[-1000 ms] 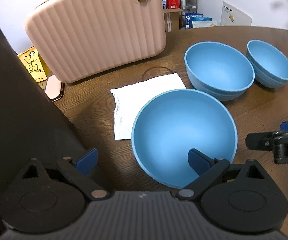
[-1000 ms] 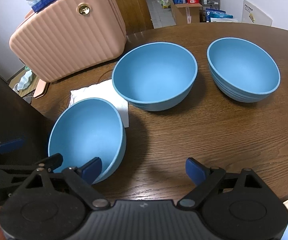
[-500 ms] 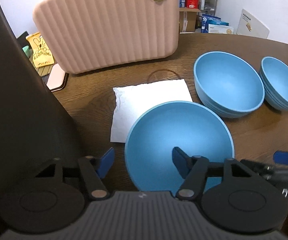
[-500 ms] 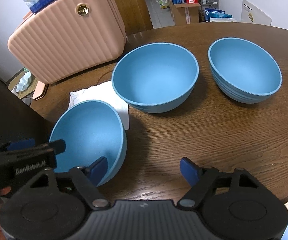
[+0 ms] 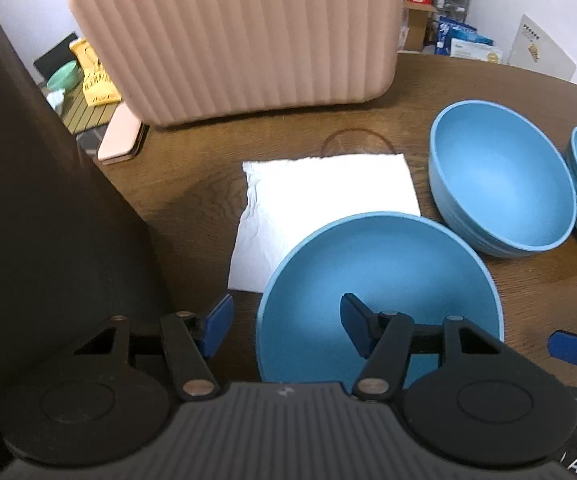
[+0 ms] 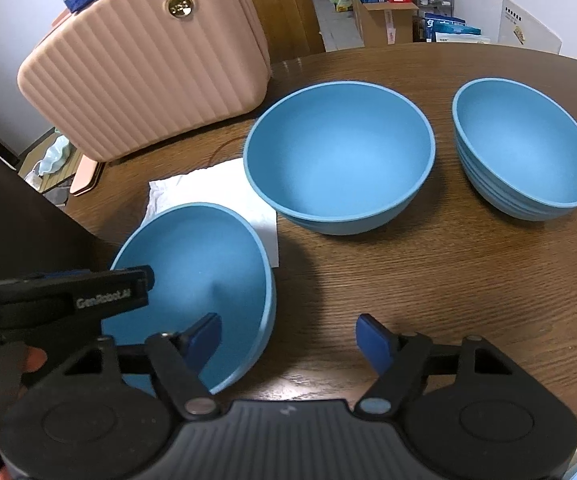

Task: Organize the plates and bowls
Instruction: 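Lower both grippers onto the rim of the nearest light-blue bowl, then close both grippers on the light-blue bowl rim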

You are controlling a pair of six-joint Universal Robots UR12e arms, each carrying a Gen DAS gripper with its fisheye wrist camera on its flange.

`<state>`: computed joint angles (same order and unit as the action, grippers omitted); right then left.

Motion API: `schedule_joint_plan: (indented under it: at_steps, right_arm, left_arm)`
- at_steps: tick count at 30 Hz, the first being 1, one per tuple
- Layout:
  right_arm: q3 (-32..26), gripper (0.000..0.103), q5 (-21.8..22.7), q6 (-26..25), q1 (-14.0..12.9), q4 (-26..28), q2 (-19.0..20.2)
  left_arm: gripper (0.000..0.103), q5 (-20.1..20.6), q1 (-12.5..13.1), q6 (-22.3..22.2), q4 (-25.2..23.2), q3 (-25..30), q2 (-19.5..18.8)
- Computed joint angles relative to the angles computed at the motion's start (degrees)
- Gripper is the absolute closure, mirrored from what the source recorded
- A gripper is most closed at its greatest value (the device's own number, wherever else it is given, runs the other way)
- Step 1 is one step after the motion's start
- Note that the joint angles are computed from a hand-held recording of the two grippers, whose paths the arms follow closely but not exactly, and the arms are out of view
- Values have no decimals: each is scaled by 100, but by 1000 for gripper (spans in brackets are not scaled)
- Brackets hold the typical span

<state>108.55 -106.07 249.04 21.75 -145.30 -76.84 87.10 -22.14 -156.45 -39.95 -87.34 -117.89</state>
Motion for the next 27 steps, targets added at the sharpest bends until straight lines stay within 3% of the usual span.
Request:
schedule_joint_plan:
  at_steps: [8,13,21,27]
  right_arm:
    - [-32,47,194,6,-89,52,79]
    - [-76,64,307,-30,-130,41,142]
    - [-90,87,477,9,-179,25,175]
    - [-92,92,492,31,-186,44,177]
  left_arm:
    - [55,81,25,-547,-433,199,-142]
    - [70,92,35,-797,-674,299,-204]
    - [88,-67,65,-811,-812,326,-206]
    - [89,-129,71,-726,-799,303,-192]
